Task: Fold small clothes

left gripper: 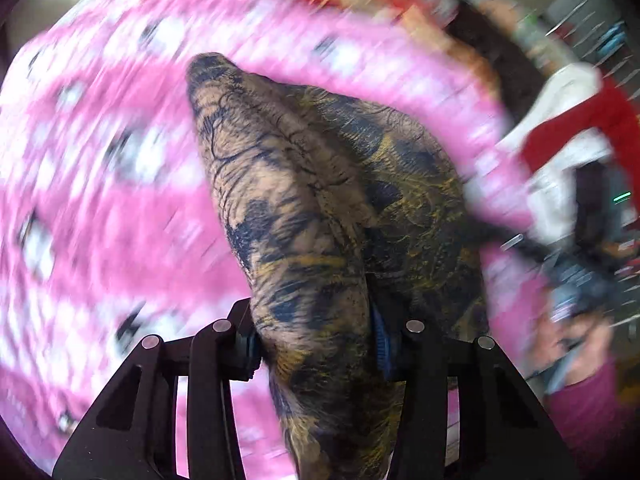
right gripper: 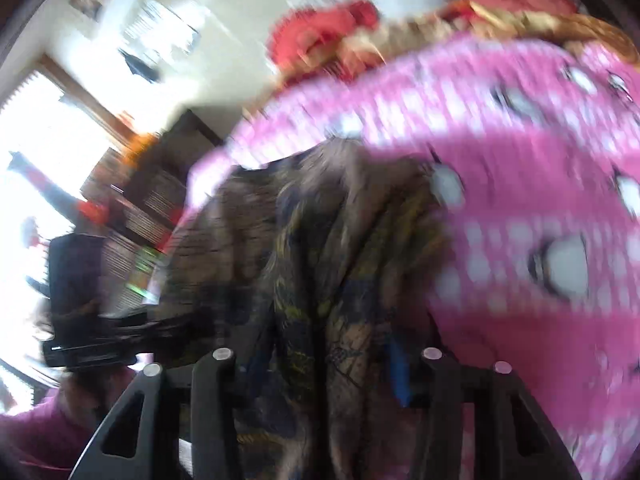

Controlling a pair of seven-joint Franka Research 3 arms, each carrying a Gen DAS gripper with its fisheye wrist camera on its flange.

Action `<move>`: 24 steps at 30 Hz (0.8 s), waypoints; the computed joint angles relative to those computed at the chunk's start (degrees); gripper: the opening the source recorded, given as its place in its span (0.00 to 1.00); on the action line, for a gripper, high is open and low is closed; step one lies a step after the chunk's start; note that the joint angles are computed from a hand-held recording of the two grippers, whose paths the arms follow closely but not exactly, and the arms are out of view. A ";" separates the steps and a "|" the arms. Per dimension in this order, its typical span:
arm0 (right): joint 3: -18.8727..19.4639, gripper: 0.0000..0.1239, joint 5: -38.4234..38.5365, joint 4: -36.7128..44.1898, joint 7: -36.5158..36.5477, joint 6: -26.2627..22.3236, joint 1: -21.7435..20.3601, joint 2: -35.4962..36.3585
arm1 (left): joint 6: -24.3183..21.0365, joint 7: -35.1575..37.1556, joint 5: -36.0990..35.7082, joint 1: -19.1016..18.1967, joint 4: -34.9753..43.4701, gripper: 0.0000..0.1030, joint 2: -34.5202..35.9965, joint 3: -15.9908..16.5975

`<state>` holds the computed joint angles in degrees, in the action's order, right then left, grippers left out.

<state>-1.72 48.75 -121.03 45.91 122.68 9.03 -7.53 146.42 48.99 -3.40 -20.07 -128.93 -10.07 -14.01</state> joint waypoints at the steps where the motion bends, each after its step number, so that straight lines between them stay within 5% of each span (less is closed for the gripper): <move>1: 0.73 0.39 -2.05 -1.99 0.55 3.28 0.04 -1.52 | 0.42 -1.48 0.23 0.22 -2.11 0.52 -1.47 -0.12; 4: 0.55 0.39 -3.81 -4.22 0.28 7.66 0.36 -5.50 | 0.96 -6.90 4.65 1.51 -4.37 0.55 -5.34 -1.43; 10: -0.02 0.39 2.13 -0.83 -7.26 2.89 4.53 -6.37 | -3.70 -17.75 19.36 3.56 -2.16 0.59 -5.66 -4.89; 14: 4.50 0.36 -5.42 -0.52 -2.89 10.51 6.02 -1.58 | -7.44 -23.22 27.98 3.46 2.44 0.59 0.63 -6.23; 16: 5.77 0.29 -12.65 -0.99 2.33 15.56 6.00 0.92 | -5.68 -24.47 29.64 2.85 1.98 0.59 1.24 -5.23; 24: 3.83 0.36 -12.39 -5.61 1.32 14.71 6.50 -5.76 | -5.83 -29.90 32.69 1.75 1.53 0.59 0.50 -4.59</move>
